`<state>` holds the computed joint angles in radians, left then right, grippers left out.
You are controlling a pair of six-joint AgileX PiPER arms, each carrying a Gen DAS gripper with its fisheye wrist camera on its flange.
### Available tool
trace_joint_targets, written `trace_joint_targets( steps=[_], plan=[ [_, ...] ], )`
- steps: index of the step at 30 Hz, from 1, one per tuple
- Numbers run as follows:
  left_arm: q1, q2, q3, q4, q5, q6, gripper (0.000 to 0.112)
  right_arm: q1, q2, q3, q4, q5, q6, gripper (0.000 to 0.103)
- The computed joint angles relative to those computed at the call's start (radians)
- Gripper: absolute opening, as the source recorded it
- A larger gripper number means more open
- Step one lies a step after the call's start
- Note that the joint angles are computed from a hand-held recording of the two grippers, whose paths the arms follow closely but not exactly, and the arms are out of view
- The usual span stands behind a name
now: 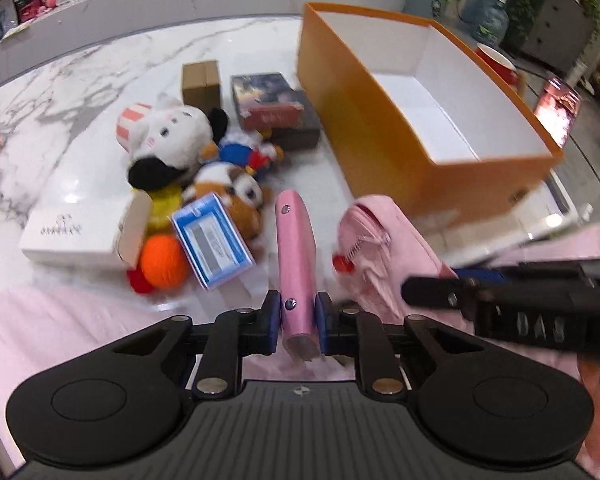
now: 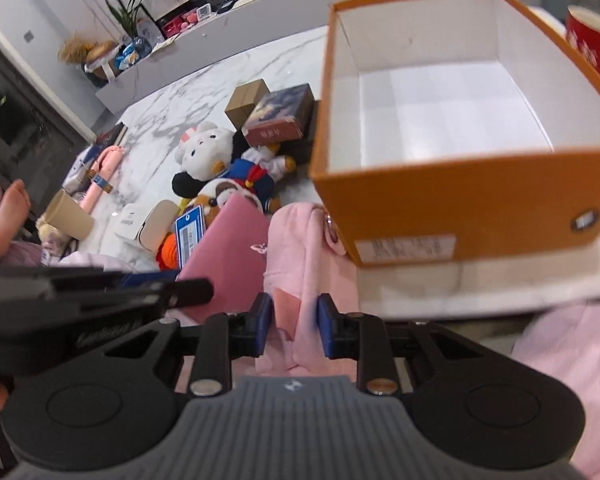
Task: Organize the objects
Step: 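Close the left tool on the pink wallet while the right tool grasps the pink bag, then lift the pink wallet and pink bag with both tools and carry them over the orange box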
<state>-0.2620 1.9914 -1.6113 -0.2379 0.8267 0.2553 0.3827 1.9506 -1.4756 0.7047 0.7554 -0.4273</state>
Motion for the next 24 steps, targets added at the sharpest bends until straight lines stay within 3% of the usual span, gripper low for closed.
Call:
trace_joint_targets(
  steps=[8,12,14,16,20,24],
  plan=[
    [-0.016,-0.005,0.075,-0.109,-0.003,0.065,0.021,-0.061,-0.035,0.087,0.043,0.02,-0.003,0.035],
    [-0.003,-0.004,0.096,-0.197,-0.029,0.122,0.021,-0.058,-0.063,0.131,0.044,-0.019,-0.032,0.037],
    [-0.006,0.001,0.09,-0.193,-0.031,0.112,0.023,-0.047,-0.073,0.138,0.021,-0.045,-0.032,0.046],
    [-0.02,0.002,0.087,-0.151,-0.04,0.081,0.025,-0.053,-0.074,0.134,0.031,-0.046,-0.082,0.049],
    [-0.029,-0.023,0.13,-0.185,-0.053,0.157,0.053,-0.043,-0.043,0.092,0.011,-0.038,-0.131,0.049],
    [-0.058,-0.027,0.158,-0.158,-0.081,0.163,0.053,-0.06,-0.003,0.059,0.026,0.016,-0.153,0.049]
  ],
)
